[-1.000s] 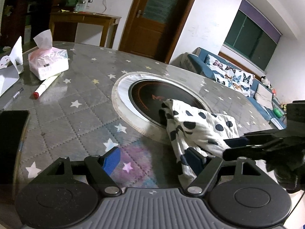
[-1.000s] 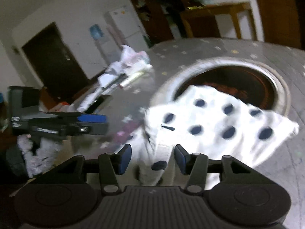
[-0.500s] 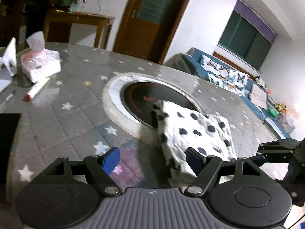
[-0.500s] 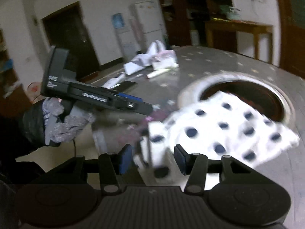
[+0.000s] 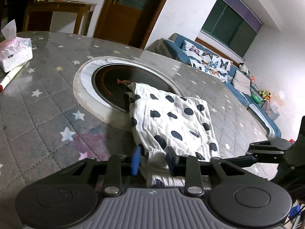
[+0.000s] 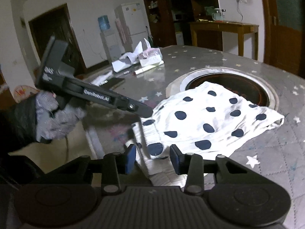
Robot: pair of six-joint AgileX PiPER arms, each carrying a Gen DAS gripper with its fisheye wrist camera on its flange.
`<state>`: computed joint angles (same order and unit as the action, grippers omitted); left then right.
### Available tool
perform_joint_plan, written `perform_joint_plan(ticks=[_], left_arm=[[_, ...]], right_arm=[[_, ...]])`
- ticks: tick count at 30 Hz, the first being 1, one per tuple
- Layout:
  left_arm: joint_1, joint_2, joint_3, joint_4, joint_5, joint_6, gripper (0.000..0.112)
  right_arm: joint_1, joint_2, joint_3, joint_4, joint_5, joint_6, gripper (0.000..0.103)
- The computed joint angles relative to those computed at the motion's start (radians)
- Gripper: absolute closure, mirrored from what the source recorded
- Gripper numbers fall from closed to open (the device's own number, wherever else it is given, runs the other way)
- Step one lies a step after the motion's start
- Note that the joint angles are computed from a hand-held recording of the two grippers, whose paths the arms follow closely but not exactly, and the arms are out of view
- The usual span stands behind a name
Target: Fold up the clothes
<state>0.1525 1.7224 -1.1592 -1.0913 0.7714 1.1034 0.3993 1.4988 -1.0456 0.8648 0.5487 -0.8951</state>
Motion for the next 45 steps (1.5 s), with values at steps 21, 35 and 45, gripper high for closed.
perform_joint_plan(ticks=[21,35,45], left_arm=[[0.039,0.004,-0.014,0.044,0.087,-0.024,0.101],[0.041,0.016,-0.054,0.058,0.061,-0.093,0.063],[0.066,0.074,-0.097,0.064,0.133,-0.158,0.063]], right_arm=[[-0.045,-0.056,0.080,0.068,0.019,0.000,0.082],[-0.187,0.020,0.050,0.210,0.167,0.109,0.078],[-0.238,0.066,0.074,0.332,0.225,0.109,0.072]])
